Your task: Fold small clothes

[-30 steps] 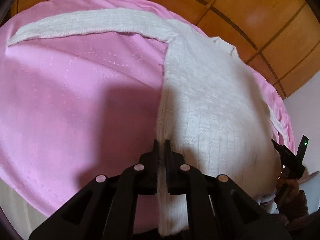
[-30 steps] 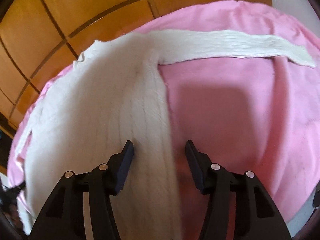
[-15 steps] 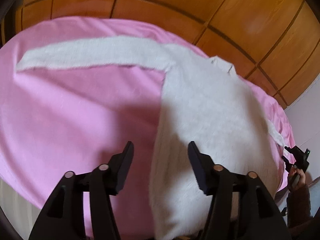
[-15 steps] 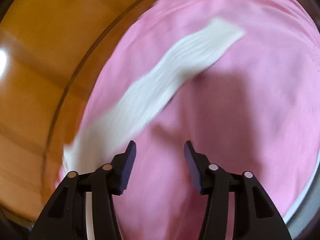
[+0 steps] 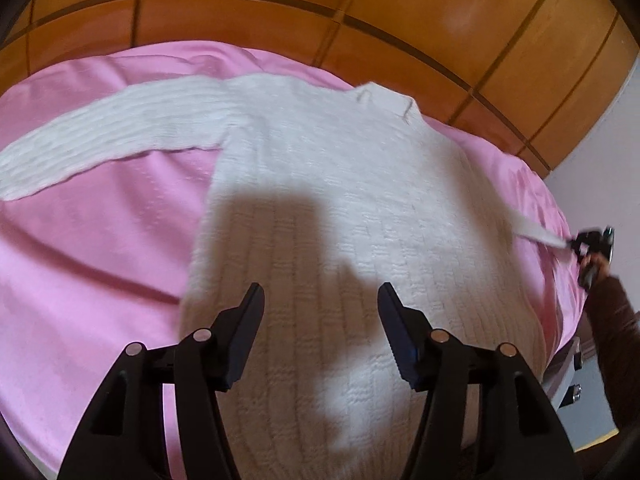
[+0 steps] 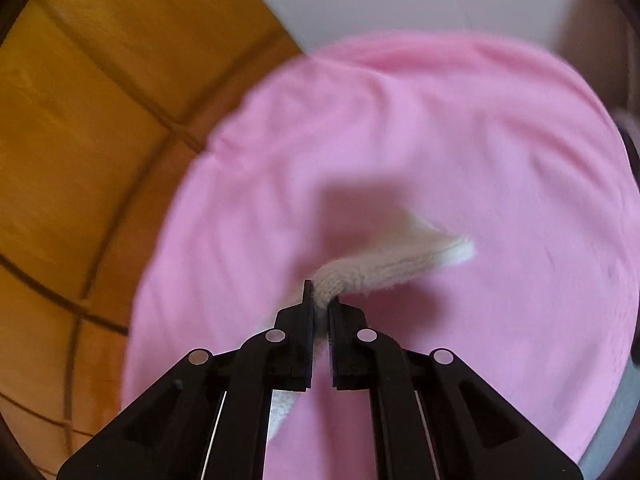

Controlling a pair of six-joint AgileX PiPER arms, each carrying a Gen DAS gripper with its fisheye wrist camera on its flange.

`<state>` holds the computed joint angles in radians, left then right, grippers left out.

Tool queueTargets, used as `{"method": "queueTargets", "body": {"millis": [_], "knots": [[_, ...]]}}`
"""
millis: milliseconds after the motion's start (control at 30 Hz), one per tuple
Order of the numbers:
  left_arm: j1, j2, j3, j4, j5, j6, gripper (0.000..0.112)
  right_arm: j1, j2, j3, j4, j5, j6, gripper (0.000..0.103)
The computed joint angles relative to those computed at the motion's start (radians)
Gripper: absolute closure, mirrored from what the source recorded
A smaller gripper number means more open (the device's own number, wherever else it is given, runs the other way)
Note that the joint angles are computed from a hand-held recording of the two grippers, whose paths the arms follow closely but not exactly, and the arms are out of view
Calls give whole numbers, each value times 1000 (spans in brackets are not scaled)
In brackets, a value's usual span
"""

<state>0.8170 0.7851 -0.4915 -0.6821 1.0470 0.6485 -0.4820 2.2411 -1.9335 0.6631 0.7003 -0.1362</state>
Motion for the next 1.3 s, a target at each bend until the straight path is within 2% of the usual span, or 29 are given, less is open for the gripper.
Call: {"method": "queueTargets", "body": {"millis": [67, 233, 367, 533, 567, 633, 667, 733, 867, 933, 1133, 1200, 1267, 1300], "knots": [[-31, 15, 1, -12, -26, -3, 54, 48, -42, 4, 101, 42, -144, 98], [-74, 83, -3, -71, -55, 4, 52, 280, -155, 137, 208, 91, -400, 98], [-28, 127, -11, -135, -24, 60, 52, 520, -176, 193, 254, 98, -479, 98], [15, 169, -23, -175, -8, 106, 50, 809, -117, 145, 173, 72, -427, 98], [19, 182, -27, -186, -5, 116, 49, 844, -95, 119, 172, 95, -425, 95], [13, 205, -38, -196, -15, 121, 48, 894, -107, 148, 189, 107, -439, 63], [12, 213, -43, -205, -15, 129, 47, 908, -143, 209, 224, 76, -473, 45], [-7, 233, -53, -211, -30, 127, 47, 895, -190, 291, 304, 61, -542, 44], [-52, 336, -85, -259, -81, 141, 47, 764, -319, 535, 449, 76, -709, 44], [-68, 402, -110, -298, -89, 158, 47, 694, -370, 632, 447, 83, -747, 44], [-207, 604, -237, -358, -216, 87, 48, 497, -456, 834, 422, 41, -813, 44], [-241, 666, -283, -364, -241, 59, 54, 455, -445, 841, 427, 30, -813, 44], [-287, 725, -341, -353, -281, 22, 68, 433, -433, 832, 431, 15, -802, 44], [-305, 750, -366, -352, -294, 8, 72, 443, -421, 821, 442, 2, -802, 44]]}}
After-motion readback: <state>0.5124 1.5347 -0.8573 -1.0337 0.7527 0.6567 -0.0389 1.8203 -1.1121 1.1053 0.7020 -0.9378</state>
